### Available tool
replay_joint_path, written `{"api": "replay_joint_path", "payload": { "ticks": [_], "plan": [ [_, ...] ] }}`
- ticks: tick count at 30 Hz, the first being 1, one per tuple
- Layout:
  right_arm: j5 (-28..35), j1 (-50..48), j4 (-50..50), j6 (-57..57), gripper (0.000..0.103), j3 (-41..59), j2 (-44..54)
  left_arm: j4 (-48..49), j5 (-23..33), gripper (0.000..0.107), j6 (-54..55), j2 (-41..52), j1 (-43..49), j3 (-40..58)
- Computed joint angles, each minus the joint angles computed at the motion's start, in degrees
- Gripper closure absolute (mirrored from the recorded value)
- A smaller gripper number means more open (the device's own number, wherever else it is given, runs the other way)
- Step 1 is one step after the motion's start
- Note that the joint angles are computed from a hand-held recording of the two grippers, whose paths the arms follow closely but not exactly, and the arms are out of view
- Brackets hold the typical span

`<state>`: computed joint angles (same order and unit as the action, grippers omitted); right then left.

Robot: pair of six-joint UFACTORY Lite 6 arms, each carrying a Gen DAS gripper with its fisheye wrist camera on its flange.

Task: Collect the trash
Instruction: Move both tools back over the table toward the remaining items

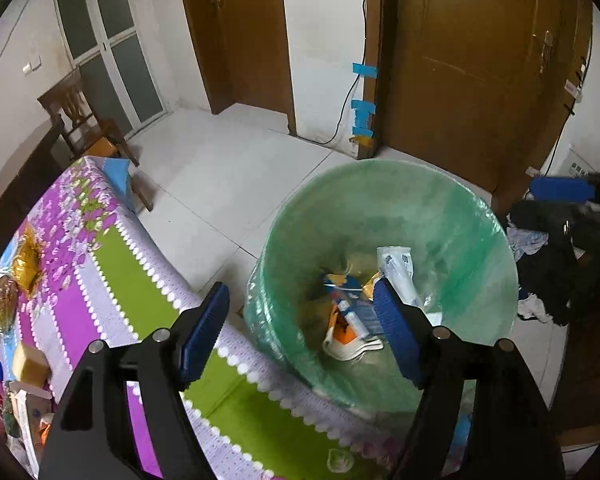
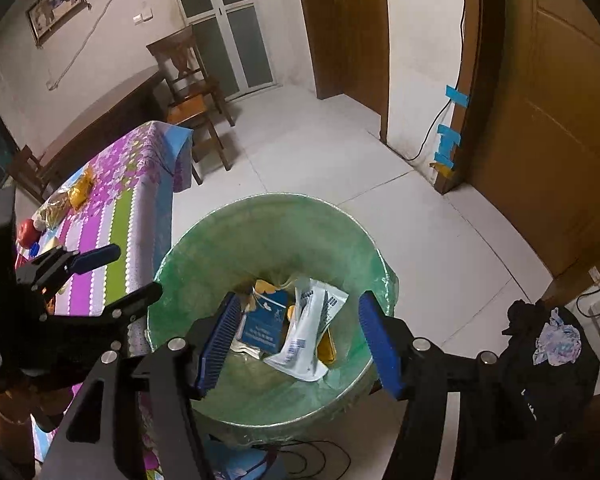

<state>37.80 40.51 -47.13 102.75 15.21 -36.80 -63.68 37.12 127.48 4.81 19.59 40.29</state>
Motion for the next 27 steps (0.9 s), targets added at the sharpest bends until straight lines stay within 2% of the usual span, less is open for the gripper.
{"api": "replay_joint_path", "payload": {
  "ticks": [4, 9, 12, 17, 22, 26, 27],
  "plan": [
    [1.93, 3.89, -1.26, 3.88, 0.040, -0.97, -1.84, -1.64, 2.01, 0.036, 5.63, -0.08, 5.20, -0.53],
    [5.49, 13.61, -9.16, 19.97, 0.040, -1.37, -0.25, -2.65, 4.99, 0.031, 12.55, 4.91, 13.81, 2.80],
    [7.09, 19.72, -15.12, 31.08, 0.040, 0.43, 5.64, -1.54, 6.92, 0.031, 14.10, 8.03, 18.45, 5.90],
    [10.90, 27.81, -23.92, 44.59, 0.040, 9.49, 22.39, 4.44, 12.16, 0.030, 10.03, 14.19, 25.25, 13.61],
    [12.67, 30.81, -30.67, 47.59, 0.040, 23.27, 39.27, 9.43, 18.93, 0.029, 10.18, 19.91, 32.97, 20.89],
    [11.28, 29.24, -32.85, 39.80, 0.040, 35.99, 48.81, 14.20, 27.36, 0.027, 9.93, 27.23, 40.12, 32.55],
    [10.76, 28.64, -33.04, 37.46, 0.040, 39.35, 51.01, 15.02, 30.34, 0.025, 9.14, 30.55, 42.15, 38.07]
  ]
}}
